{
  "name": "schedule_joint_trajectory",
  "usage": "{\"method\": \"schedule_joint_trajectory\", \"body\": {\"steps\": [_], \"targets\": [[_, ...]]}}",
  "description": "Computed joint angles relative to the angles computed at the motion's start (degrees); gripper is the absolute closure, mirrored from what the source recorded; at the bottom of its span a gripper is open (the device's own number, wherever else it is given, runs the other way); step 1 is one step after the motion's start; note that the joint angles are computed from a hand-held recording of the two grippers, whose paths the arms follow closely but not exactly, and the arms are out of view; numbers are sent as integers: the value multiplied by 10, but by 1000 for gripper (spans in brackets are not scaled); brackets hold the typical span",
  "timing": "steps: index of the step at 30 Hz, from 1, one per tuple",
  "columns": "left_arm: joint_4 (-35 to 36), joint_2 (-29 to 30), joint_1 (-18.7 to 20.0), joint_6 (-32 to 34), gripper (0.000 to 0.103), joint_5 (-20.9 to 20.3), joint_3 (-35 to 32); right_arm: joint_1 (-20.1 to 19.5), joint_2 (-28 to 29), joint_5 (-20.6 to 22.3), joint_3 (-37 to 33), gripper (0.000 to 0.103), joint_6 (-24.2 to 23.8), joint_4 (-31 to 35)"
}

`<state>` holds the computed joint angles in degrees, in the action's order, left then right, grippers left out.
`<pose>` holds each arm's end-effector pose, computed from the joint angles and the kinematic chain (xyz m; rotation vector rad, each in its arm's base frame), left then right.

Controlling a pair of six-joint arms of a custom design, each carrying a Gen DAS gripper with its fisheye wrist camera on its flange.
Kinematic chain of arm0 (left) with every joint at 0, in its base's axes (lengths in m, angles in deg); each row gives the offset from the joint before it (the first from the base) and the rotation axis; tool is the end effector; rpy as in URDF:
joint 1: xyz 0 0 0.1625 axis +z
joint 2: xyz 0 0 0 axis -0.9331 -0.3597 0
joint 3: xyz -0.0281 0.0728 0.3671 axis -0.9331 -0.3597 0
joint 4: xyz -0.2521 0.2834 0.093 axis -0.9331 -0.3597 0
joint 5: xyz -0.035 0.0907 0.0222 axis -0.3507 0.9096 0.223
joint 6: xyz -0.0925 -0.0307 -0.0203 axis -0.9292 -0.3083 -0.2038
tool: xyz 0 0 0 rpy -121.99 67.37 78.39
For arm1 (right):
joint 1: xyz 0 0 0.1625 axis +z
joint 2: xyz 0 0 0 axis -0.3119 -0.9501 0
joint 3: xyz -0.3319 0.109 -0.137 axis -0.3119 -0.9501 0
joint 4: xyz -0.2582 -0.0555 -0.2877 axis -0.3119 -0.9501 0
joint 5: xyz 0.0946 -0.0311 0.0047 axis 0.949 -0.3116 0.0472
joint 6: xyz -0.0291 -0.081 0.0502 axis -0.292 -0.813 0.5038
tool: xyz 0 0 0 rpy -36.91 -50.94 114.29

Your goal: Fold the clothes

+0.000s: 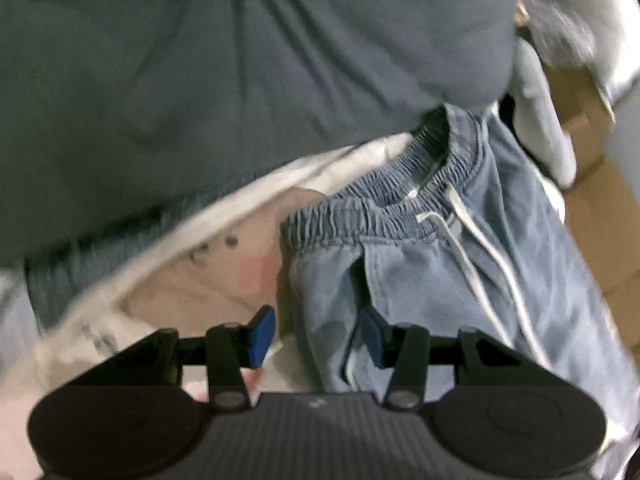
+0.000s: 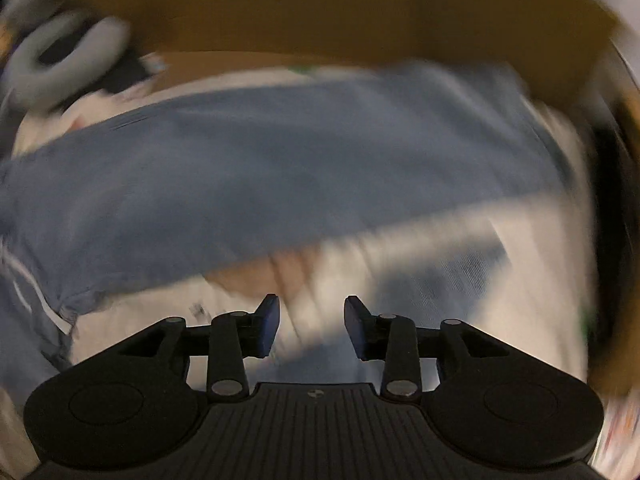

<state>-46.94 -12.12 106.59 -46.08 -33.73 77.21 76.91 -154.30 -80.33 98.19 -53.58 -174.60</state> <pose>-0.1340 -0.3596 0.1746 0.0454 2.5029 -0.7345 -0.0441 -0.2617 0.4780 -0.1997 -2.3313 0.6717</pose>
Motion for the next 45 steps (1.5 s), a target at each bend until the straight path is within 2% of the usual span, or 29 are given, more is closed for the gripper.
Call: {"method": "schedule_joint_trajectory", "body": {"steps": [3, 6, 9, 12, 21, 27, 33, 39, 42, 45], "targets": [[31, 25, 33, 42, 53, -5, -42, 72, 132, -14, -16, 59, -60, -129], [26, 33, 50, 80, 53, -6, -59, 102, 235, 3, -44, 58, -67, -217], [7, 28, 56, 63, 53, 4, -55, 126, 319, 3, -87, 58, -41, -233], [-27, 27, 59, 55, 53, 17, -45, 149, 368, 11, -119, 58, -26, -225], [-94, 45, 85, 43, 53, 9, -37, 231, 477, 1, -212, 53, -25, -163], [-170, 57, 104, 63, 53, -17, -20, 286, 543, -14, -265, 51, -50, -138], [-204, 56, 116, 57, 54, -38, -2, 338, 607, -20, -316, 48, -55, -114], [-228, 29, 111, 32, 55, -29, 34, 370, 631, 8, -302, 43, -28, -145], [-234, 11, 106, 20, 55, -21, 50, 379, 640, 25, -286, 43, -34, -167], [-251, 9, 103, 20, 55, -23, 62, 388, 659, 42, -284, 43, -35, -156]]}}
